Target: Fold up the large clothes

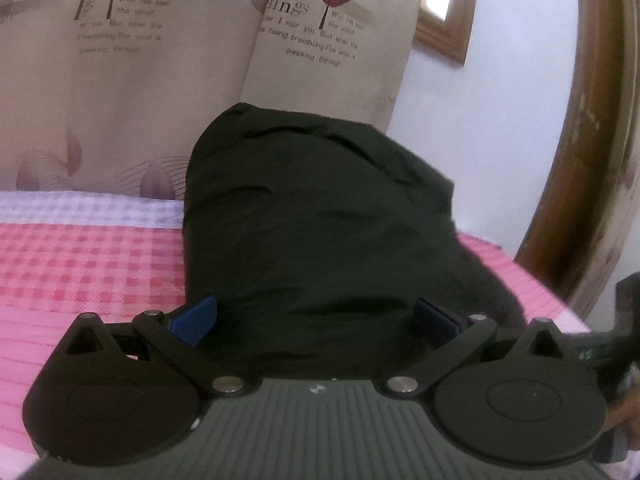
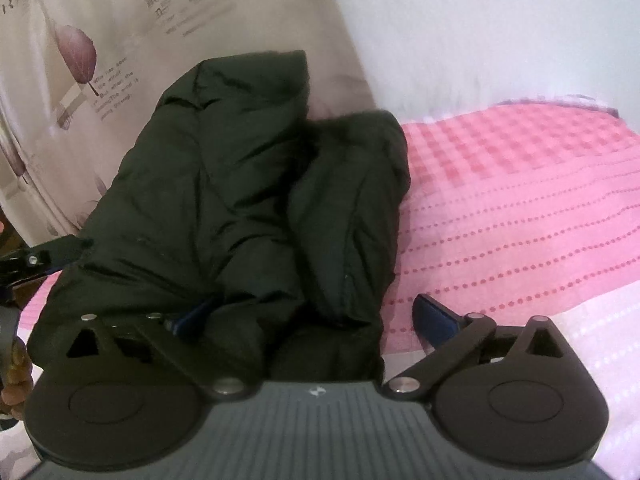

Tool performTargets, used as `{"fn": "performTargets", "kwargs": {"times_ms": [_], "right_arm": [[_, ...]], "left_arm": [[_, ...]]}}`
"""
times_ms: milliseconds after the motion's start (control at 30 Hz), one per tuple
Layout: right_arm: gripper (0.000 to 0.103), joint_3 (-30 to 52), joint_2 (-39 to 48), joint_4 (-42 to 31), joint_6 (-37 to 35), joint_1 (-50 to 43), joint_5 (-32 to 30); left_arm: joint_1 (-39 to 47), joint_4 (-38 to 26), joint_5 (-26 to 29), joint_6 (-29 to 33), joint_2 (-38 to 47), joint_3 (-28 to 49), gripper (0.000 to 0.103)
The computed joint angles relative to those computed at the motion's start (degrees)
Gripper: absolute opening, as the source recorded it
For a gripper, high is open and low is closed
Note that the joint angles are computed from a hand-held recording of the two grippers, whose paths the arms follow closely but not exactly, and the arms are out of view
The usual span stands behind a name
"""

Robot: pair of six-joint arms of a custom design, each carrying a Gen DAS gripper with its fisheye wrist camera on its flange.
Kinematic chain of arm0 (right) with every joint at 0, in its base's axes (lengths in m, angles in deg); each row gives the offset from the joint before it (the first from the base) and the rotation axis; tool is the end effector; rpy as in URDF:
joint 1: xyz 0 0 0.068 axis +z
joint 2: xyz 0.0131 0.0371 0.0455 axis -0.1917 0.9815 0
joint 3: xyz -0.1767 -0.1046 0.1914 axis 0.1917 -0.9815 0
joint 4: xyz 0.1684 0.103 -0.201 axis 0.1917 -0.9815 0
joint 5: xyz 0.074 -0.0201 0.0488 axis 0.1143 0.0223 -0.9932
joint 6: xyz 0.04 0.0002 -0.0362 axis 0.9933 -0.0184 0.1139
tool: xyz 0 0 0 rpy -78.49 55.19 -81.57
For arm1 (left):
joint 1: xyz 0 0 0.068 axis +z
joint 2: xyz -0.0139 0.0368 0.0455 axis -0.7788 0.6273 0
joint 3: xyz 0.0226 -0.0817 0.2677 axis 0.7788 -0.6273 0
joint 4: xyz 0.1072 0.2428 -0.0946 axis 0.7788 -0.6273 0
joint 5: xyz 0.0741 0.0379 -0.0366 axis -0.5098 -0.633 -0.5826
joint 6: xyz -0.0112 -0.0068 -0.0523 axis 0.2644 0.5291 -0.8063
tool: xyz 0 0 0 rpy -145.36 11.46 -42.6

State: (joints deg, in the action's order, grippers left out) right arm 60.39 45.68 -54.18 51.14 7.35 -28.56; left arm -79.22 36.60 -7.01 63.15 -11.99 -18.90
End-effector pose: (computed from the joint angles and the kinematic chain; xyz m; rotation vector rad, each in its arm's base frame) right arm 0.3219 0.1177 0.1796 -0.2284 2.1760 0.6496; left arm 0.2314 -0.1136 0.1950 0.0300 1.9967 -0.2613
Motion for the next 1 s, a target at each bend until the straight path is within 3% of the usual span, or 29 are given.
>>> {"fn": "performTargets", "kwargs": {"times_ms": [700,833,1000], "right_arm": [[0.103,0.17,0.06,-0.29,0.01,0.45,0.78],[0.103,0.84,0.40,-1.20,0.76,-0.68,-1.55],[0.103,3.26,1.15,-4.85,0.12,-2.38,-5.67]], "left_arm": [[2.46,-1.65,2.23,2.99,1.36,0.96,0.103],[7.09,-1.43,8.47,0.96,0.22,0.29,0.103],[21.53,1.10,27.63,-7.16,1.77,-0.56,0.103]]}}
